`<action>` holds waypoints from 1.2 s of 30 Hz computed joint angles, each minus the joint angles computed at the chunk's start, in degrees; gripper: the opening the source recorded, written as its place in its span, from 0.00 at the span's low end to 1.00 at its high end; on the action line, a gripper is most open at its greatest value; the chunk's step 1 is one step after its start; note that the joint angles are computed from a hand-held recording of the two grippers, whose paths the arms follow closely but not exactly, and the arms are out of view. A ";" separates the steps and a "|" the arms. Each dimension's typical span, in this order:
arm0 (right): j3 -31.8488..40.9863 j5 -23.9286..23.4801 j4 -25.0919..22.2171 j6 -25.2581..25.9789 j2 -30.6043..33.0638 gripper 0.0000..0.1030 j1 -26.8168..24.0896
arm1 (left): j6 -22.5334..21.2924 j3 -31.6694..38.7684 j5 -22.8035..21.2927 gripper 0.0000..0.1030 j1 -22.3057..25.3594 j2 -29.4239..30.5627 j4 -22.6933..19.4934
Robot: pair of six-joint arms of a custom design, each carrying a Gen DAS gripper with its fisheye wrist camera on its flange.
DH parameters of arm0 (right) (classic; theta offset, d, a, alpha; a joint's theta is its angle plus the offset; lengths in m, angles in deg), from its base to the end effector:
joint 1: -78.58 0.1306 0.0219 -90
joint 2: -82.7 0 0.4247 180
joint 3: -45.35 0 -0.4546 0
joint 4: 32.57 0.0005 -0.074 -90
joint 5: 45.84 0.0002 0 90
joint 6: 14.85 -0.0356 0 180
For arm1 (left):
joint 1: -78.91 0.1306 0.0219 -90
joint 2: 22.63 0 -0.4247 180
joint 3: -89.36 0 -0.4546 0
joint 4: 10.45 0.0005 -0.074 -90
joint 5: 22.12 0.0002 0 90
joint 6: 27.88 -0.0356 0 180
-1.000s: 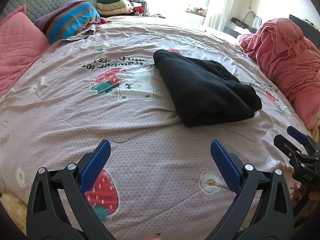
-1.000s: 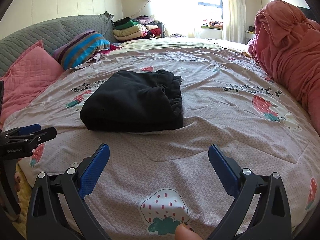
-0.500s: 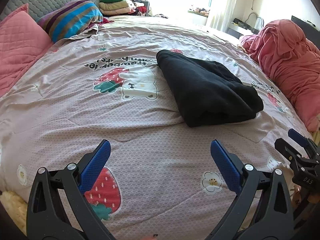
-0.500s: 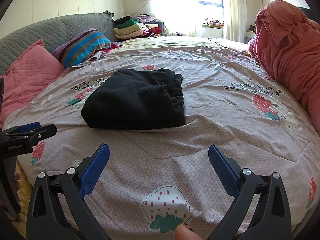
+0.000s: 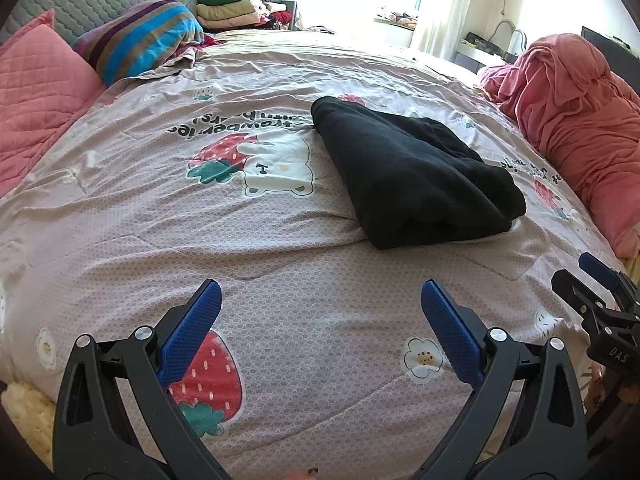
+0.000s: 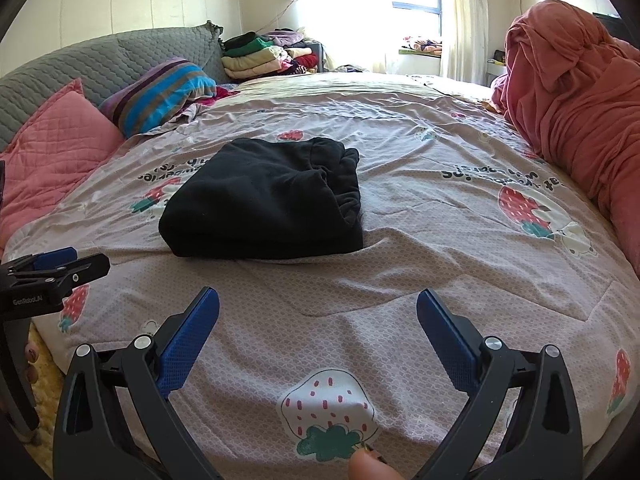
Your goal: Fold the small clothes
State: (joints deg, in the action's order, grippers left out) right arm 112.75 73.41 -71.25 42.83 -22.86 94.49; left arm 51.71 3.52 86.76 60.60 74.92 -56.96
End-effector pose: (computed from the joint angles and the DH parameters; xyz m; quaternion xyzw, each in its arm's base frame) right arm 0.4207 0.1013 0.4087 0.2221 0.8735 -0.0645 0.4284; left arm 0.5665 -0.2001 0.4422 0.2843 0.8838 -0.1770 0.3268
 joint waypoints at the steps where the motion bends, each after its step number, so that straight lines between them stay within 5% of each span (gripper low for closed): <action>1: -0.06 -0.08 -0.06 -0.06 -0.07 0.96 -0.05 | -0.04 0.04 0.08 0.91 0.01 0.02 -0.10; 27: 0.99 0.76 -2.75 -2.24 0.94 0.96 0.39 | 0.48 0.77 -0.34 0.91 0.08 0.54 -1.72; 32: 0.52 1.25 -8.06 -7.83 -0.40 0.96 -0.90 | 0.32 0.32 -3.45 0.91 0.31 -0.14 -1.46; 36: -2.07 5.91 -15.95 -18.65 -4.18 0.96 -3.76 | 1.27 2.40 -2.00 0.91 2.99 1.36 -2.84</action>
